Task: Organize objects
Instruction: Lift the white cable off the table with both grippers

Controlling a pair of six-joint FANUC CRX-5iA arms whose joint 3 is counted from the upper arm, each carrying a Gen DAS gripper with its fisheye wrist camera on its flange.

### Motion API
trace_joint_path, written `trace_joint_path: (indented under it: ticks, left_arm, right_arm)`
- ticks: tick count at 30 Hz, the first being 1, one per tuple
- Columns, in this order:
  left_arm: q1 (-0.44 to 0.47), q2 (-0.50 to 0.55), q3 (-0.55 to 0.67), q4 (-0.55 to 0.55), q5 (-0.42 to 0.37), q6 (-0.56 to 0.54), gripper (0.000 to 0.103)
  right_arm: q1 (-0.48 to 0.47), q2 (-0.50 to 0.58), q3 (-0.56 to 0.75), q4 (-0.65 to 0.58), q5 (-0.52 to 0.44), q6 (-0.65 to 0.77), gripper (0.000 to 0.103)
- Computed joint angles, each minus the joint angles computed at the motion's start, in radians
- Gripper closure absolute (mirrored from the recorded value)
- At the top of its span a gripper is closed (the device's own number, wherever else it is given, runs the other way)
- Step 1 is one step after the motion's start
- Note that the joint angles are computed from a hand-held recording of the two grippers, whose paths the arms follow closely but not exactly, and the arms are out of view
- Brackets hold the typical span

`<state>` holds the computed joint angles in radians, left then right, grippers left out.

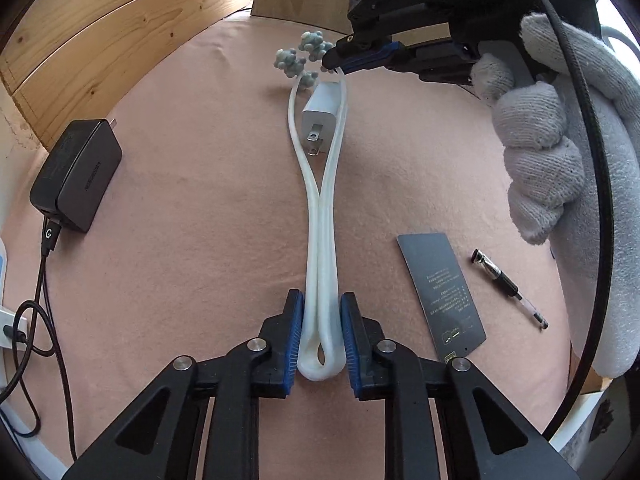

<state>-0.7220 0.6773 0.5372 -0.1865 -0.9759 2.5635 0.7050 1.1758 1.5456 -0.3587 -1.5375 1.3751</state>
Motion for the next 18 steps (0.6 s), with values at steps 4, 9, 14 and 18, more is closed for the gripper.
trace_joint_path:
  ticks: [4,9,14,18]
  left_arm:
    - [-0.008,-0.012,-0.005,-0.019,-0.008,0.019,0.082]
    - [-0.028,-0.042,-0.020,-0.052,-0.009,0.052,0.082]
    - [-0.053,-0.054,0.009,-0.091,-0.024,0.051,0.083]
    - [-0.072,-0.034,0.060,-0.085,-0.022,0.021,0.083]
  right_arm:
    - [0.002,-0.058,-0.085,-0.016,0.047,0.026,0.099]
    - [0.001,-0.103,-0.149,-0.037,0.079,0.036,0.099]
    - [-0.017,-0.238,-0.348,-0.067,0.181,0.063,0.099]
    - [-0.040,-0.332,-0.478,-0.070,0.251,0.075,0.099]
